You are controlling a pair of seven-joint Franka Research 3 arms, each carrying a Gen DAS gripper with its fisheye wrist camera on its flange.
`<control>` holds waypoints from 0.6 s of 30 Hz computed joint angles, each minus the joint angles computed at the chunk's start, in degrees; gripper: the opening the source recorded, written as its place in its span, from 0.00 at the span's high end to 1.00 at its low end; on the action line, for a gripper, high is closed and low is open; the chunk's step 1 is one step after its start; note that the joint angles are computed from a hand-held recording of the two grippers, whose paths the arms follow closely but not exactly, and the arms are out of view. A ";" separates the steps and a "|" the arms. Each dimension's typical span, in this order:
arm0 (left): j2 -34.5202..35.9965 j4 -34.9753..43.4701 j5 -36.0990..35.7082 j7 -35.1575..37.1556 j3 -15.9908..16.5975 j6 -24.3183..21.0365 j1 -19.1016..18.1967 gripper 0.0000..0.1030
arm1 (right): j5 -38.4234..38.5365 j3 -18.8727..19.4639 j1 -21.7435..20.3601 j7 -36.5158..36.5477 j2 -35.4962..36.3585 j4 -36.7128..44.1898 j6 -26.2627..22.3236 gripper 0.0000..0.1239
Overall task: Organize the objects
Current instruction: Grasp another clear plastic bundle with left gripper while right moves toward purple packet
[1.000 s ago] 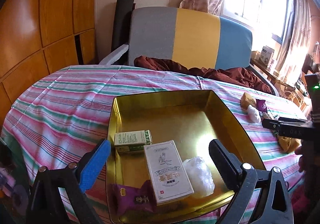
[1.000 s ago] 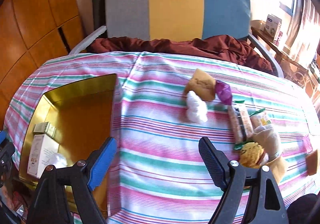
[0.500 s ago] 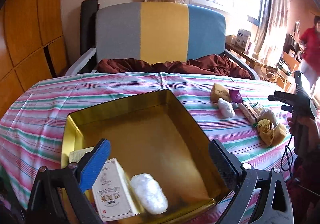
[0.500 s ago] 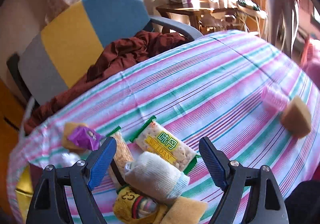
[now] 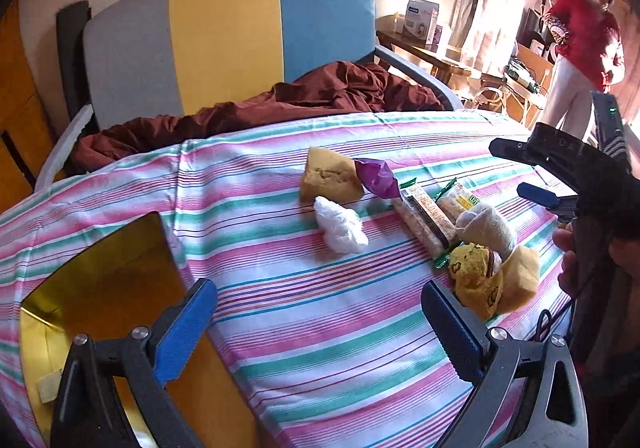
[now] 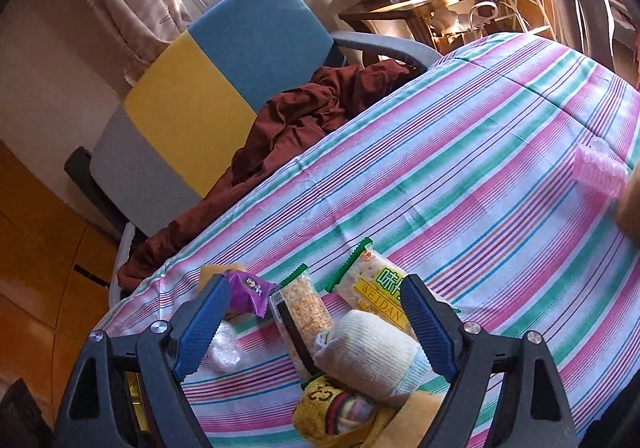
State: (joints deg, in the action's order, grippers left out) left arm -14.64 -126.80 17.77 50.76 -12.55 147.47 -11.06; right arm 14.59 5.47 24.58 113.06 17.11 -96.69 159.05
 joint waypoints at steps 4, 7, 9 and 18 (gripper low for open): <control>6.36 4.89 -0.44 -1.24 0.09 -1.55 0.40 0.02 | 2.57 1.22 -0.87 -2.39 0.52 0.77 -0.65 0.29; 10.67 8.32 -1.50 -0.93 0.57 -2.94 0.47 0.07 | 3.26 1.21 -0.87 -2.81 0.58 0.85 -0.73 0.29; 13.12 10.38 -2.13 -1.56 0.68 -3.15 0.41 0.12 | 3.62 1.16 -0.90 -2.94 0.69 0.96 -0.85 0.29; 23.39 19.97 1.19 -4.91 1.44 -5.39 -0.58 0.32 | -1.87 -1.14 1.20 0.10 1.51 2.52 -2.60 0.29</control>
